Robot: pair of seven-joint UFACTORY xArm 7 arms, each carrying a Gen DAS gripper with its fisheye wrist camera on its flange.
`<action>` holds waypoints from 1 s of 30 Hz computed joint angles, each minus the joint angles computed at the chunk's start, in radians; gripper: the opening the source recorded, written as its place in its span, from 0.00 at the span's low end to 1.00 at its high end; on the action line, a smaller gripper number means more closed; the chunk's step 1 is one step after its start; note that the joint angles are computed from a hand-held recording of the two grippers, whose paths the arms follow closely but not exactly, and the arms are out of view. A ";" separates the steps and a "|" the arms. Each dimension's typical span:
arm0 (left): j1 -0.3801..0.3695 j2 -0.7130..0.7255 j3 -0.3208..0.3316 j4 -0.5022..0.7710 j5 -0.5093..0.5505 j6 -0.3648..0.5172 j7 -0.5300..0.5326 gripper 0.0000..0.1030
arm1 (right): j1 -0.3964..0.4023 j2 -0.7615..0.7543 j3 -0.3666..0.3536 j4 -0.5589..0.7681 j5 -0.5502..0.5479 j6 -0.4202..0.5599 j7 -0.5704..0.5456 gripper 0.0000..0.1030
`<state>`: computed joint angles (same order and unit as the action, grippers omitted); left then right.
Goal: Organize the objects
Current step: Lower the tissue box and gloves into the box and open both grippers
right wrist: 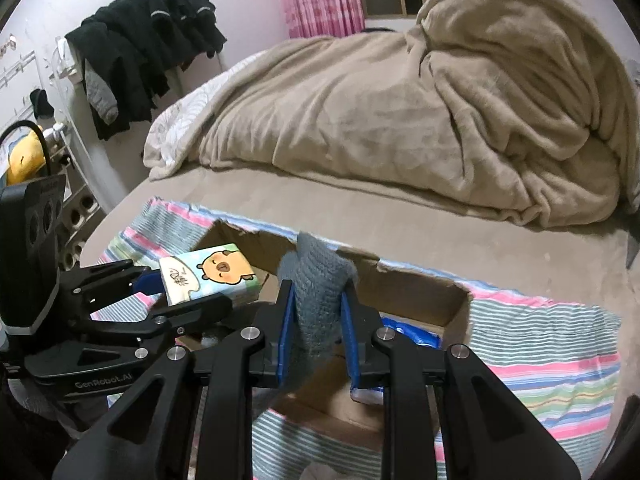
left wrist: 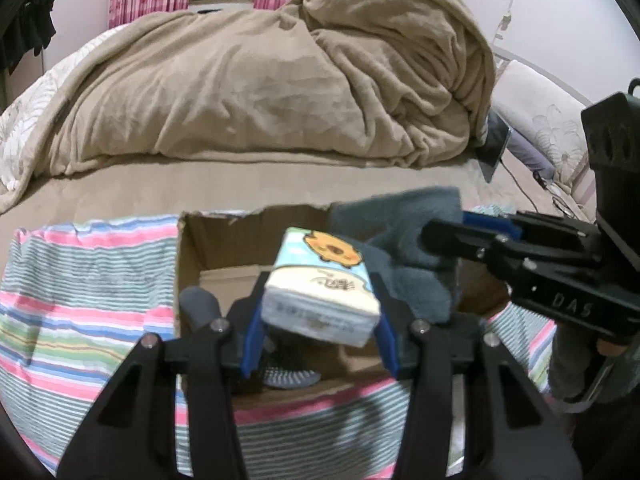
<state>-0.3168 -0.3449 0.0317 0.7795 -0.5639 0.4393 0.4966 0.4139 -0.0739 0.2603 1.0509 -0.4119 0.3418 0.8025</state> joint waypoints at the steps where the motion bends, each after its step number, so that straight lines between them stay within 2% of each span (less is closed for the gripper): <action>1: 0.002 0.007 -0.004 0.000 0.004 -0.001 -0.006 0.46 | 0.000 0.006 -0.002 -0.002 0.007 -0.004 -0.006 0.22; 8: 0.038 0.058 -0.047 0.005 0.085 0.002 -0.098 0.47 | 0.012 0.062 -0.021 0.002 0.042 -0.009 -0.028 0.22; 16: 0.055 0.071 -0.077 -0.011 0.186 -0.033 -0.193 0.47 | 0.024 0.087 -0.044 0.003 0.033 -0.008 -0.010 0.24; 19: 0.055 0.065 -0.079 -0.014 0.210 -0.035 -0.219 0.48 | 0.026 0.091 -0.048 0.006 0.023 0.003 0.004 0.28; 22: 0.053 0.045 -0.078 -0.024 0.229 -0.044 -0.240 0.54 | 0.028 0.087 -0.049 0.009 0.001 0.020 0.030 0.35; 27: 0.044 -0.001 -0.071 -0.042 0.249 -0.043 -0.256 0.54 | 0.025 0.059 -0.043 -0.004 -0.020 0.023 0.064 0.42; 30: 0.040 -0.030 -0.067 -0.050 0.259 -0.032 -0.268 0.54 | 0.018 0.027 -0.032 -0.016 -0.057 0.029 0.107 0.51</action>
